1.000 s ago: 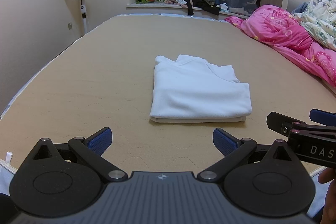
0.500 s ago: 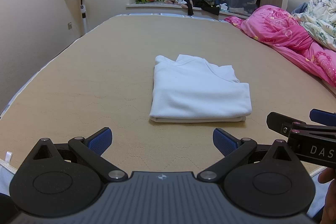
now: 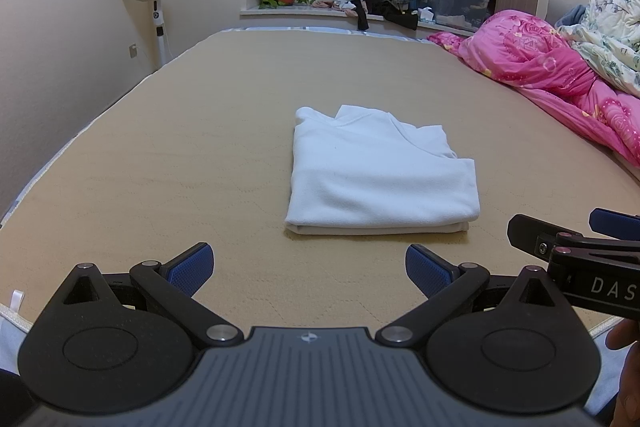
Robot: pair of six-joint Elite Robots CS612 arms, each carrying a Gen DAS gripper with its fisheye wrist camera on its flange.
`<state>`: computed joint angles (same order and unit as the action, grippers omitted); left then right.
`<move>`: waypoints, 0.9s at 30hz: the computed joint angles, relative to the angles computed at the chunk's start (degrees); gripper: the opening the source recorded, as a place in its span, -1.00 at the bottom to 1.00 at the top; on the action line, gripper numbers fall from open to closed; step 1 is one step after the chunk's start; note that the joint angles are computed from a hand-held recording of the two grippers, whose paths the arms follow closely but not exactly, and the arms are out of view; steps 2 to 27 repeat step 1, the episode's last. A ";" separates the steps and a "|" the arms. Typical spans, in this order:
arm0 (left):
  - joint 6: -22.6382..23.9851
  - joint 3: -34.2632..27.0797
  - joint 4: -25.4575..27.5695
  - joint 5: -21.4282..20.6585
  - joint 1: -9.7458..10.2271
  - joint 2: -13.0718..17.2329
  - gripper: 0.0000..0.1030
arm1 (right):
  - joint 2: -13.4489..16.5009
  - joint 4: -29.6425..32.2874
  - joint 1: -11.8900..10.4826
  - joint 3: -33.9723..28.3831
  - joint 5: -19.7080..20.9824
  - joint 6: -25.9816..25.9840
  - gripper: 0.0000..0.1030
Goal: Fold small clothes
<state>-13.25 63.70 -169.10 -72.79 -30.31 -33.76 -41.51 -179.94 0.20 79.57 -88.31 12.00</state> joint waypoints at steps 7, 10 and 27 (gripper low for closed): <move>-0.05 -0.01 0.06 0.00 0.00 -0.01 0.99 | 0.00 0.01 0.01 -0.01 -0.05 -0.02 0.95; -0.05 -0.01 0.06 0.00 0.00 -0.01 0.99 | 0.00 0.01 0.01 -0.01 -0.05 -0.02 0.95; -0.05 -0.01 0.06 0.00 0.00 -0.01 0.99 | 0.00 0.01 0.01 -0.01 -0.05 -0.02 0.95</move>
